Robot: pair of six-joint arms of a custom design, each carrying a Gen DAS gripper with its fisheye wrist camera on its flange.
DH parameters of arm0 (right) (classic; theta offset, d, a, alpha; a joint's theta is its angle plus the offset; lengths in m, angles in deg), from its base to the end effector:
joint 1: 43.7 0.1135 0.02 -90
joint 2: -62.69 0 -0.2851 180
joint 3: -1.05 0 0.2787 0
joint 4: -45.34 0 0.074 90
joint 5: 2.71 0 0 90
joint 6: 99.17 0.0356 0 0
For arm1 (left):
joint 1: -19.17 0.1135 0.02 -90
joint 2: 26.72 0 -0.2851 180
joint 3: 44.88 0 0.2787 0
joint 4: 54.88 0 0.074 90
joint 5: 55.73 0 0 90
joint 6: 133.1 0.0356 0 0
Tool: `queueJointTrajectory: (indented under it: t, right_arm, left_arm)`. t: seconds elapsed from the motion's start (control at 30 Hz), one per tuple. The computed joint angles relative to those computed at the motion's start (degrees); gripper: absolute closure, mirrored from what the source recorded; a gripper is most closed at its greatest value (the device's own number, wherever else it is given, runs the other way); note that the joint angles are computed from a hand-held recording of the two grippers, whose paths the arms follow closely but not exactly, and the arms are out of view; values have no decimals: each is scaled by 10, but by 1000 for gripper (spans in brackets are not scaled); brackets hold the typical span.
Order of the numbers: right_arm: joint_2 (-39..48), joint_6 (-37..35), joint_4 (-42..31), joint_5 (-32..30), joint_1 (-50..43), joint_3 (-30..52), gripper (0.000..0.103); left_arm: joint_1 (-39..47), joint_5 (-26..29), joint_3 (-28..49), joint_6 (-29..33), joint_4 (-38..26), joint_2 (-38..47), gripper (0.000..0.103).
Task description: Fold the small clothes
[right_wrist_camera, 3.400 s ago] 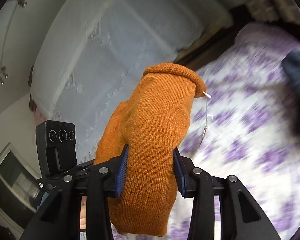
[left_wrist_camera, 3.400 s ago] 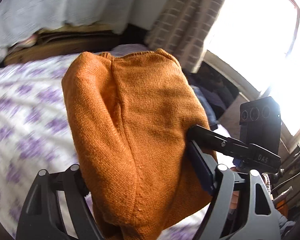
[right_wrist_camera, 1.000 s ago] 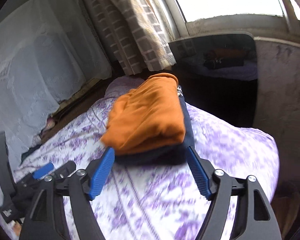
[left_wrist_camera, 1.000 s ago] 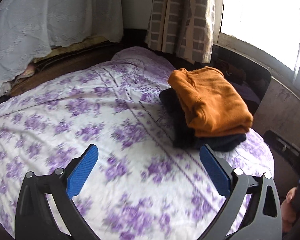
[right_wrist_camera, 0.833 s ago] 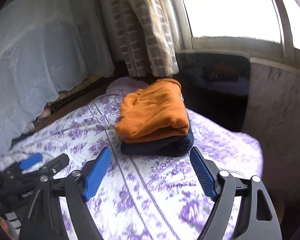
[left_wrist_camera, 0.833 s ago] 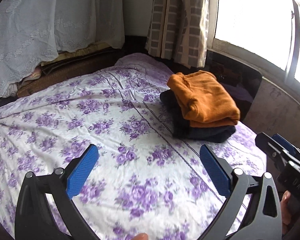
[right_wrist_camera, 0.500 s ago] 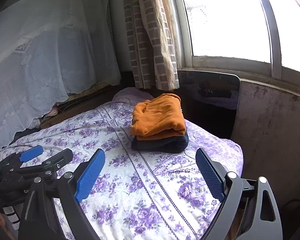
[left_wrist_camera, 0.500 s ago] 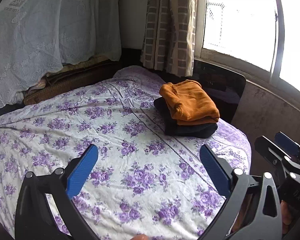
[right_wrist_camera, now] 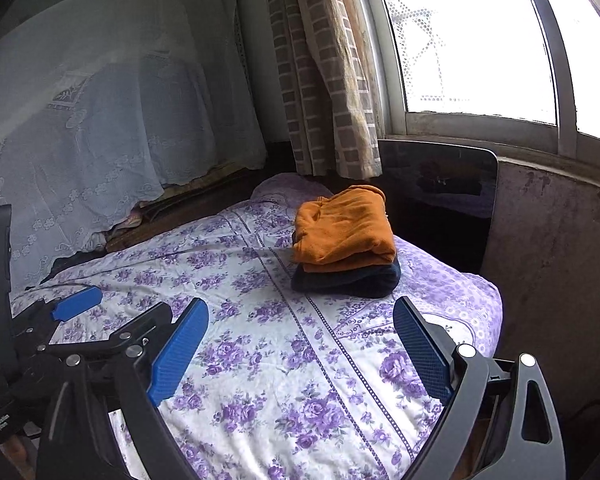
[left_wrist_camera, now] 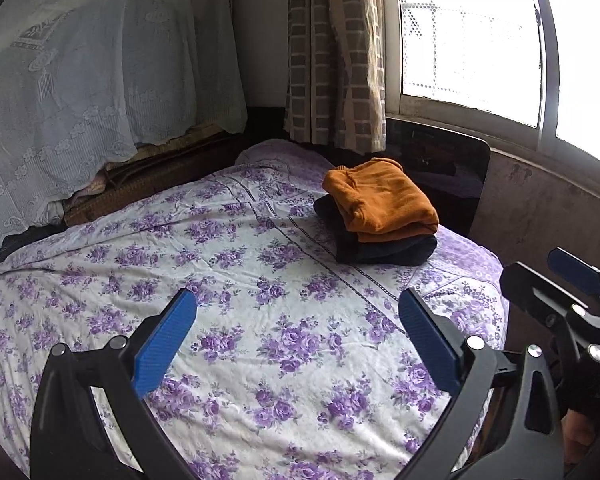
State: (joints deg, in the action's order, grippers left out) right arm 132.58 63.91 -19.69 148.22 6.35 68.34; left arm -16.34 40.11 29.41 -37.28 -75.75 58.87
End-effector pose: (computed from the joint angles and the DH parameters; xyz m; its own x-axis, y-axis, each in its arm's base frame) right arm 0.1748 0.1603 0.2841 -0.3248 0.3361 -0.8840 0.5219 0.8432 0.1289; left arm 0.2942 -0.2144 0.2849 -0.3655 0.3847 -0.8476 0.6886 0.7245 0.0319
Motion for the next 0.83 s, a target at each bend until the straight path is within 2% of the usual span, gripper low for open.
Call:
queueJointTrajectory:
  t: [0.2,0.83]
  right_arm:
    - [-3,2,6,0,7,-5,9]
    - [-14,8,17,-1,14,-15,9]
  left_arm:
    - [1,-2,-8,1,13,-10,5]
    - [1,8,-1,-9,-6,-15,4]
